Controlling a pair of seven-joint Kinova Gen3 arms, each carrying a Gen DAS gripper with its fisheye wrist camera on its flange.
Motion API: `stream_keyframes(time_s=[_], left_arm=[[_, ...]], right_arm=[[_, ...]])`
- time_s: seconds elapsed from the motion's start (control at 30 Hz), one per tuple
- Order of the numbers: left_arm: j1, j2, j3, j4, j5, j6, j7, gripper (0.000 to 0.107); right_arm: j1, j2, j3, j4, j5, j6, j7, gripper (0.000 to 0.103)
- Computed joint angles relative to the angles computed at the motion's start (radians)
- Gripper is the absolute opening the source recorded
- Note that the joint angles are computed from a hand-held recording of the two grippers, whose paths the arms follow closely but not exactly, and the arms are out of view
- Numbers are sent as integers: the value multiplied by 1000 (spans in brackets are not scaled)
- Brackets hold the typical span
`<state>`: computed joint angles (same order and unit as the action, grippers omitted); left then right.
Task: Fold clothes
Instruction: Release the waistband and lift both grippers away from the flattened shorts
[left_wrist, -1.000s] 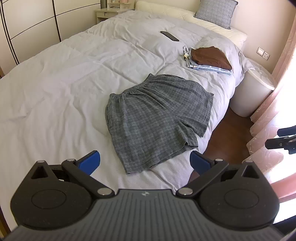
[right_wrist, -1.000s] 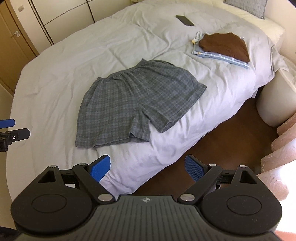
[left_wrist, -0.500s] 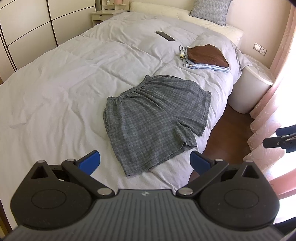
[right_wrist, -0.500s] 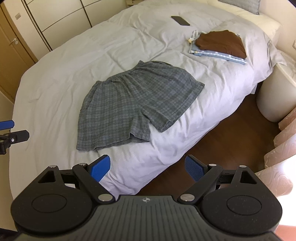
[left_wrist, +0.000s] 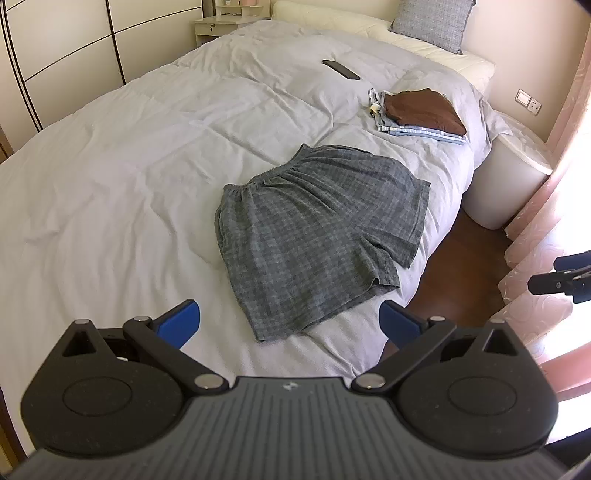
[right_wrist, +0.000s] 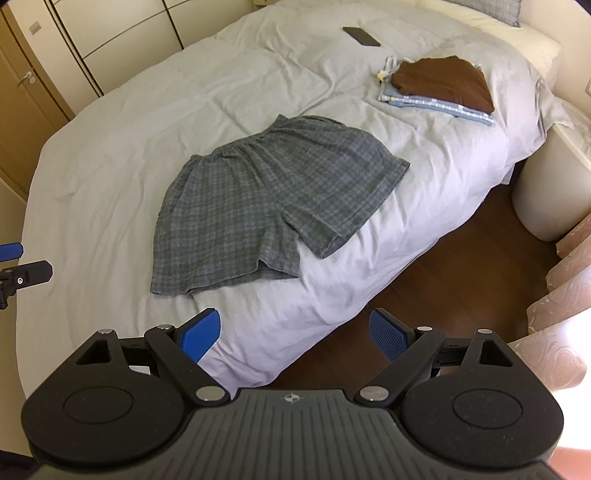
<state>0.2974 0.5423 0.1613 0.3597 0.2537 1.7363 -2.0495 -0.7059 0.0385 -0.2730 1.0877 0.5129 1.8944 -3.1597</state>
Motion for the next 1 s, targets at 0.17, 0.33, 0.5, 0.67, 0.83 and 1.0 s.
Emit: stream_keyframes(time_s=[0.17,0.33,0.5,0.67,0.83,1.0], left_arm=[[-3,-14,-3,26,-4,-14,-5,102],[-5,-20,-5,37,-8,-16,4,102],[-10,-38,-5,71,-8,-35,11,102],[-12,-43,-5,84,-11,-41,15,102],[-14,-49,-5,95,-13,-45,18,102],[-12,-66,-8,128,-20,-61,22,102]], right_arm=[[6,-1,3,9,-8,-20,5,89],[9,1,5,12,-8,-38,13,89],[15,1,8,14,-12,-50,29,89],[19,2,11,8,-17,-53,53,89],[24,-7,9,21,-20,-64,52,89],[35,-13,7,32,-28,-79,59,89]])
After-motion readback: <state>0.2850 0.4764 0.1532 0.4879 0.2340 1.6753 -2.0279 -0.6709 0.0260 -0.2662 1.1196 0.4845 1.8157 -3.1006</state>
